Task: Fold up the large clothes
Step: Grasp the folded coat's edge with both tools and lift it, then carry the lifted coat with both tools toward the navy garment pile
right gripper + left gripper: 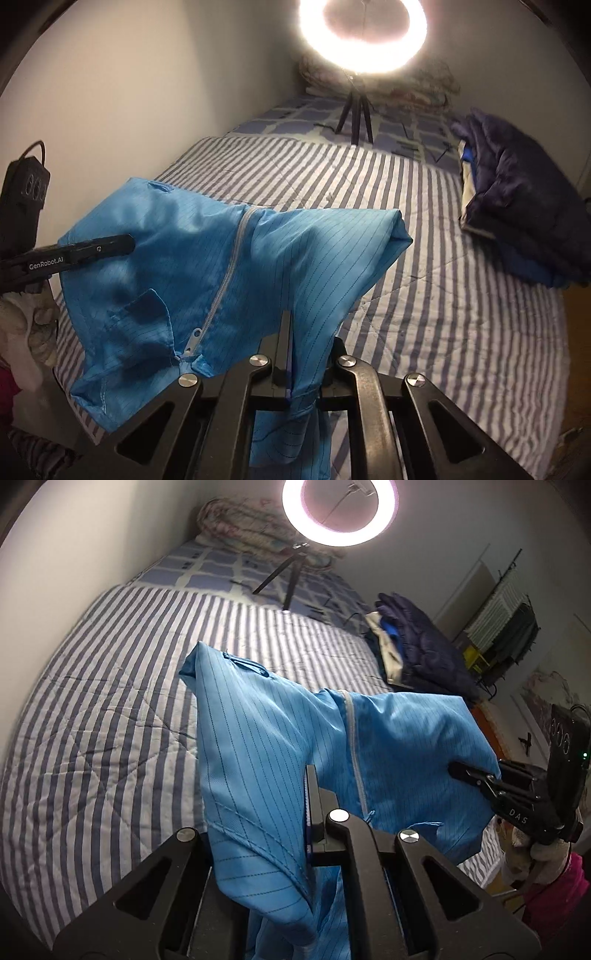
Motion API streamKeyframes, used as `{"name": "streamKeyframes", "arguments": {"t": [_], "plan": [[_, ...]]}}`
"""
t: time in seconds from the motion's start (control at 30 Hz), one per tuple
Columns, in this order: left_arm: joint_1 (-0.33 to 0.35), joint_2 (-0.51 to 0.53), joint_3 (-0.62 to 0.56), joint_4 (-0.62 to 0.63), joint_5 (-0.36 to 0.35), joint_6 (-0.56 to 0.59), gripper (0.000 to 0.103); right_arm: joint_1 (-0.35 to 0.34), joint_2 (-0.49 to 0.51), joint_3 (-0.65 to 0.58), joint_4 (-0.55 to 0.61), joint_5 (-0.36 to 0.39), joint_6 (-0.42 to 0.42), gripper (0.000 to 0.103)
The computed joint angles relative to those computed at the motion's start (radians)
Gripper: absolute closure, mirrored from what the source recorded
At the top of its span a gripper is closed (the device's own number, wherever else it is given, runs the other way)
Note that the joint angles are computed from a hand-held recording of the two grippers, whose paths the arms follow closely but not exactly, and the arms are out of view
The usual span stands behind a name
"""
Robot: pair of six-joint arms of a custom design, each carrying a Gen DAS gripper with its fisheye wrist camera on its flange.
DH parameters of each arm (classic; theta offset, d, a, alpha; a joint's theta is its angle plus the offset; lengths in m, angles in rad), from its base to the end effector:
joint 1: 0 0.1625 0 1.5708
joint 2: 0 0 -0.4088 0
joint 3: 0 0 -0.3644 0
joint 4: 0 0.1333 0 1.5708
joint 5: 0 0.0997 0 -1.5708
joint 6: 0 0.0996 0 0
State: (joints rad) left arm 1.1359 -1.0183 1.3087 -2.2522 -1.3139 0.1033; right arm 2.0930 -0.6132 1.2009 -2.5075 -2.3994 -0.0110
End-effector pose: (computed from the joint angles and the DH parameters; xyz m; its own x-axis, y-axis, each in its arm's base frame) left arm -0.1480 -0.6949 0.3551 -0.8729 0.4044 -0.2729 0.4821 0.8010 -0.3549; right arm 0.4281 -0.6239 0.1665 -0.7063 -0.1277 0.6963 -0.4765 0.8131 -0.3343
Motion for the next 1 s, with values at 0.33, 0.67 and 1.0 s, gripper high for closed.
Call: {"name": "streamKeyframes", "arguments": {"t": [0.33,0.67,1.0], "plan": [[-0.077,-0.107,0.121,-0.034,-0.016,-0.004,0.101,0.1,-0.049,0.082,-0.068,-0.141,-0.073,0.098],[-0.15,-0.08,0.113,-0.016,-0.02,-0.005,0.101,0.124,-0.11,0.121,-0.075,-0.206,-0.097,0.098],[-0.188,0.085,-0.062,0.03,-0.044,0.009,0.101,0.076,-0.185,0.163,-0.165,-0.229,-0.175,0.099]]}}
